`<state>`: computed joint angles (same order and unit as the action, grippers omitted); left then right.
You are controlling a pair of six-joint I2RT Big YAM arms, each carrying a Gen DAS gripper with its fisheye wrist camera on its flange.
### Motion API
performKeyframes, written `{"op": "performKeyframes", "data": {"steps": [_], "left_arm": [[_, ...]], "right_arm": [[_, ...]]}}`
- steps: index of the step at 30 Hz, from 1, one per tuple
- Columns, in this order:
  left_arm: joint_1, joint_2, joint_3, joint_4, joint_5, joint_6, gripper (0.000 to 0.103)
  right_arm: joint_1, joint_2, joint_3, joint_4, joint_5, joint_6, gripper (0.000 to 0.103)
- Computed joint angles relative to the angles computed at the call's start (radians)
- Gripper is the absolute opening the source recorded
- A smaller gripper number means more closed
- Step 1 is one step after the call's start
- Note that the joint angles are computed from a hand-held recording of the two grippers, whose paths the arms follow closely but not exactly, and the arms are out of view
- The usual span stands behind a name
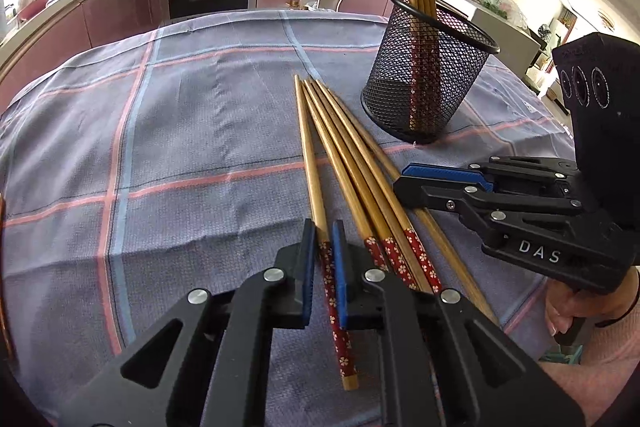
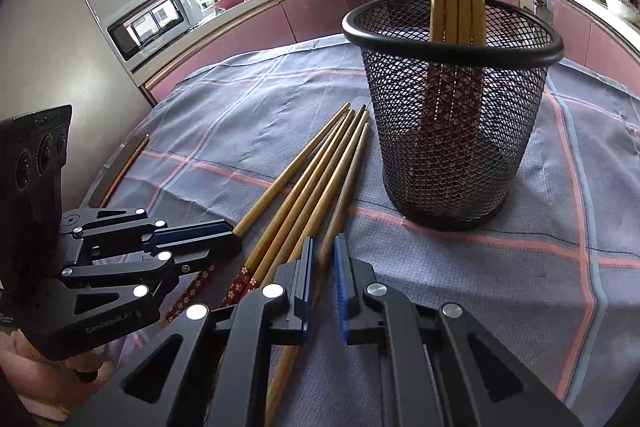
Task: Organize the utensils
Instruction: 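Close the left tool on a chopstick while the right tool grasps and lifts another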
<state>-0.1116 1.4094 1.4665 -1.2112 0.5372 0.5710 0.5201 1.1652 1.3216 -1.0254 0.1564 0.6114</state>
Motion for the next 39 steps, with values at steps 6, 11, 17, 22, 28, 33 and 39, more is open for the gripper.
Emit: {"op": "performKeyframes", "data": {"steps": [6,11,17,22,28,33,39], "left_arm": [[0.002,-0.020,-0.015,-0.004,-0.017,0.031,0.011],[-0.024,0.009,0.013,0.022,-0.043,0.016,0.019],[-0.051,0.058,0.065,0.026,-0.054,0.008,0.018],[-0.065,0.069,0.074,0.045,-0.070,-0.023,0.010],[-0.049,0.055,0.061,0.051,-0.045,-0.059,0.008],[-0.023,0.035,0.059,0.018,0.011,-0.025,0.008],[-0.023,0.027,0.038,-0.021,0.004,0.037,0.008]], "right_arm": [[0.012,0.001,0.004,-0.008,-0.005,-0.020,0.009],[0.015,0.022,0.030,-0.044,0.034,-0.035,0.010],[0.006,0.044,0.046,-0.050,0.050,-0.053,0.011],[-0.007,0.040,0.035,-0.020,0.038,-0.041,0.009],[-0.017,0.008,0.007,0.009,0.021,-0.011,0.006],[-0.011,-0.032,-0.011,0.049,0.002,-0.031,0.006],[-0.011,-0.026,-0.006,0.039,-0.043,-0.064,0.006]]}}
